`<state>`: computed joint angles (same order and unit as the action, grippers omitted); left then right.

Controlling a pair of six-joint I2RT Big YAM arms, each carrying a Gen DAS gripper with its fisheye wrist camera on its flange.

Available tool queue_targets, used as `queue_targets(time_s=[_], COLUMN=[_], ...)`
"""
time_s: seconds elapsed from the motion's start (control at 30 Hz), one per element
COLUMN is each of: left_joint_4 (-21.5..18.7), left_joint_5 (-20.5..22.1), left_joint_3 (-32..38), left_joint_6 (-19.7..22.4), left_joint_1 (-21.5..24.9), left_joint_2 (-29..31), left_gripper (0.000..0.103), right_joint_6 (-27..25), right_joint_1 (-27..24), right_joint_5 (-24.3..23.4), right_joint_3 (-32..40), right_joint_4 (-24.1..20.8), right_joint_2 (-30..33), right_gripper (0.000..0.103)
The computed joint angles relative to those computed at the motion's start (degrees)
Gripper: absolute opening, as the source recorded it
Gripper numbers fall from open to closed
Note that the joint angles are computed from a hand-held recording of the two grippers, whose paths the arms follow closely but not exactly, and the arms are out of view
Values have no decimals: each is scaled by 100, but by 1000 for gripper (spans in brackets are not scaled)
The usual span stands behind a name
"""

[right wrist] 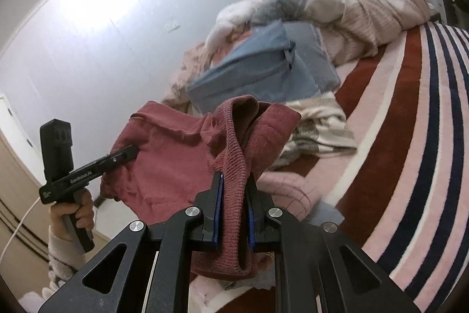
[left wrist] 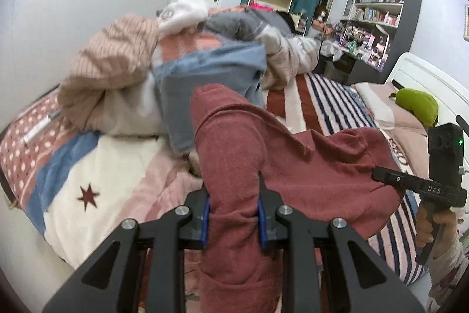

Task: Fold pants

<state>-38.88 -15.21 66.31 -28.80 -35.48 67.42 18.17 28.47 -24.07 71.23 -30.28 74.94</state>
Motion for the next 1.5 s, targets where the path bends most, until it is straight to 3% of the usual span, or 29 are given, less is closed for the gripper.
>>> queue_targets(time_s=[0.17, 0.37, 0.53, 0.63, 0.87, 1.17, 1.33, 1.5], left_joint_4=[-39, 248, 130, 69, -197, -634, -744, -740], left_joint_5=[282, 600, 419, 311, -51, -747, -1371, -2033], left_joint_3=[-407, -914, -845, -773, -628, -240, 141, 580], left_joint_6=[-133, -416, -503, -490, -510, -556, -701, -809], left_joint_1=[152, 186, 142, 94, -34, -364, -907, -1618], left_joint_2=[11, -170, -105, -94, -129, -126, 23, 413], left_gripper=[23, 28, 37, 37, 51, 63, 68, 74], right_joint_6=[68, 382, 277, 265, -11, -315, -380, -679], right_joint_1=[12, 38, 132, 136, 239, 347, 246, 179], right_joint_5=[-106, -293, -74, 24, 317, 623, 552, 783], right_joint_3=[-90, -660, -672, -575, -540, -471, -643, -926], right_joint_4=[-177, 133, 140, 97, -37, -197, -170, -234], right_joint_2=[202, -19, -36, -18, -98, -269, -651, -1131], right_gripper=[8, 9, 9, 12, 15, 45, 55, 64])
